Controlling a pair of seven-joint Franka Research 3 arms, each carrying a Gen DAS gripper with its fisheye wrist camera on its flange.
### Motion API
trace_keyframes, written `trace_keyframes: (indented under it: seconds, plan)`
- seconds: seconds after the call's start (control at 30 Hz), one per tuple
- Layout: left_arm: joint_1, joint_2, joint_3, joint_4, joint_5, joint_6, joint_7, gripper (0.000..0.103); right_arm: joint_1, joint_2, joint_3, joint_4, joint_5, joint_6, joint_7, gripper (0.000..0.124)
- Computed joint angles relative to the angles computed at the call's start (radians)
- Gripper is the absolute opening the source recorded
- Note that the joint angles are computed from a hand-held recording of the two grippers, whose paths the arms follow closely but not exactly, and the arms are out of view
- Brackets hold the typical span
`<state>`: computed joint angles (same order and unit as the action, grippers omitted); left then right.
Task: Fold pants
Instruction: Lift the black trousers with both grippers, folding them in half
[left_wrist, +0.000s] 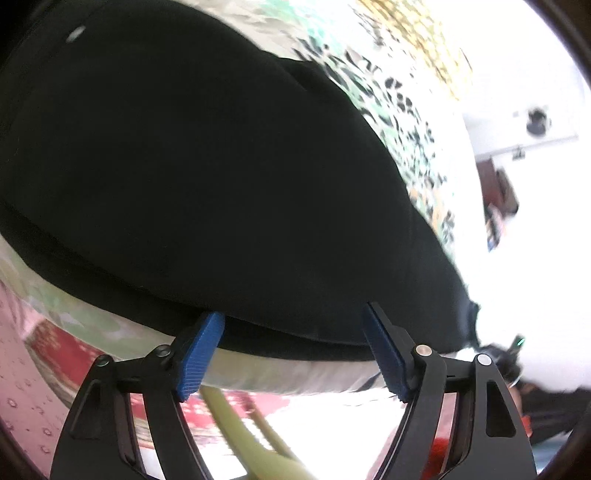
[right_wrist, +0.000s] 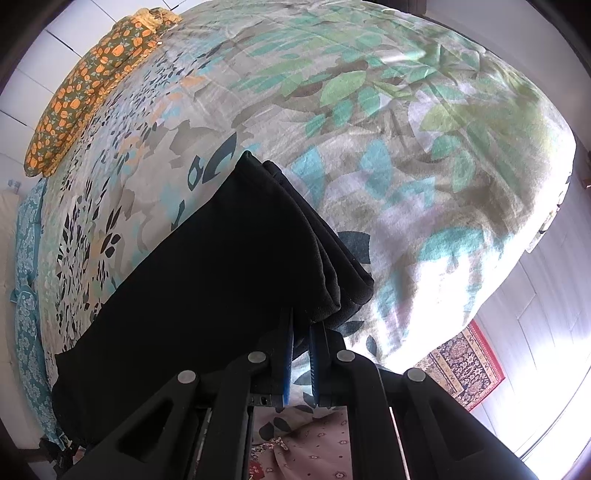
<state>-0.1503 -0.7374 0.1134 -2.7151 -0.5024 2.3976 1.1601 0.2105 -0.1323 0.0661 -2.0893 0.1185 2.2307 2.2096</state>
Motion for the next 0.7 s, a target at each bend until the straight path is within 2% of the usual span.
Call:
trace_keyframes:
  seconds: [0.1, 0.2, 0.23, 0.27, 0.33, 0.4, 0.6, 0.7]
  plan:
    - [0.012, -0.011, 0.003, -0.021, -0.019, 0.021, -0.028, 0.077, 0.000, -0.003, 0.000, -0.004, -0.004, 0.008, -0.001, 0.008]
    - [0.030, -0.024, -0.006, -0.036, -0.006, 0.030, -0.060, 0.064, 0.000, -0.007, 0.000, -0.009, -0.002, 0.017, 0.000, 0.008]
    - [0.044, -0.029, -0.015, -0.041, 0.010, 0.031, -0.078, 0.051, -0.001, -0.007, 0.000, -0.009, -0.002, 0.018, -0.001, 0.008]
    - [0.051, -0.034, -0.018, -0.044, 0.024, 0.029, -0.090, 0.031, -0.001, -0.008, 0.000, -0.010, -0.003, 0.020, -0.002, 0.008]
    - [0.065, -0.046, -0.012, -0.055, 0.045, 0.017, -0.111, 0.008, -0.001, -0.009, 0.001, -0.012, -0.003, 0.023, -0.002, 0.008]
    - [0.060, -0.070, 0.000, -0.073, 0.029, 0.021, -0.130, 0.004, -0.001, -0.011, 0.001, -0.014, -0.003, 0.026, -0.002, 0.008]
    - [0.054, -0.088, -0.057, -0.023, 0.144, -0.037, -0.164, 0.003, -0.002, -0.015, 0.004, -0.018, -0.012, 0.029, 0.010, 0.008]
    - [0.043, -0.085, -0.066, -0.011, 0.179, -0.081, -0.180, 0.003, -0.002, -0.014, 0.006, -0.016, -0.019, 0.029, 0.019, 0.008]
